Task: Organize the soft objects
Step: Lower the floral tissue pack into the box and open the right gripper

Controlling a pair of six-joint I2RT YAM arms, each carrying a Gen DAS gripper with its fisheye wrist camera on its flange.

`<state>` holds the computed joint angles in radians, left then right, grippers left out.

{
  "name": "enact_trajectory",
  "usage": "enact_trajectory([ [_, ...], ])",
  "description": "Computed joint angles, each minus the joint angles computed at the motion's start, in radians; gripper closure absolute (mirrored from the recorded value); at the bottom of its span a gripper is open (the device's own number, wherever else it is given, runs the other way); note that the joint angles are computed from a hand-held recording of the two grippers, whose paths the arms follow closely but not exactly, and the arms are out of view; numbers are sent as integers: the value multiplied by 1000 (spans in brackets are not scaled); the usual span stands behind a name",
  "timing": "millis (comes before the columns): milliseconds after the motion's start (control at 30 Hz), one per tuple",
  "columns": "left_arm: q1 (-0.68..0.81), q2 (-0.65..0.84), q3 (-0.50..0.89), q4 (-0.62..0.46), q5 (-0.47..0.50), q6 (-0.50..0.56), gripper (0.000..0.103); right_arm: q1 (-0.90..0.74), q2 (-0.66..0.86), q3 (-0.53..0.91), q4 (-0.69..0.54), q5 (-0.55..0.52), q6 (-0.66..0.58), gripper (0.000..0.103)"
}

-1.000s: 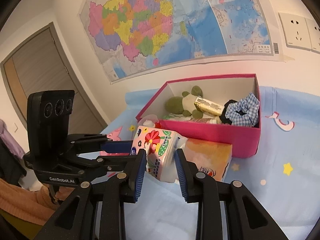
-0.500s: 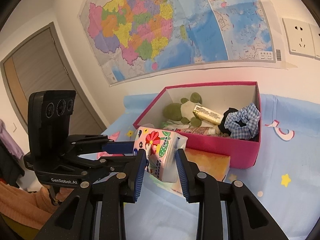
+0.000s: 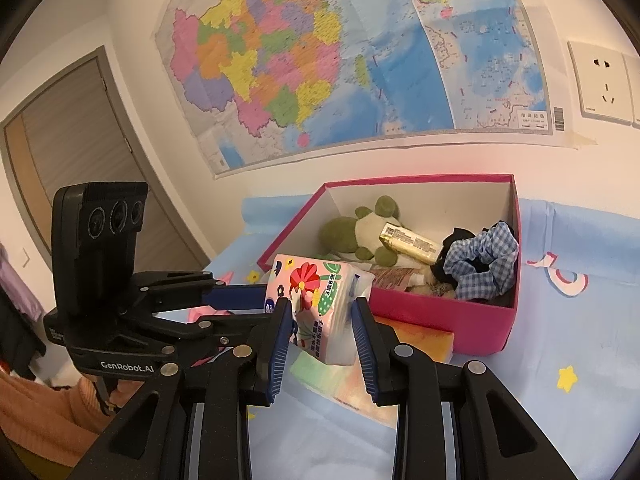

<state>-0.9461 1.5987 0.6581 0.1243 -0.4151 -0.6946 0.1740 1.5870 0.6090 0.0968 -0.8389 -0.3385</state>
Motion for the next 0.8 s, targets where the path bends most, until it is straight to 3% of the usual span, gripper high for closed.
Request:
enact_trajectory([
  [800,46,6,21,-14,12,28,64,28,36,56,23,7,51,71],
])
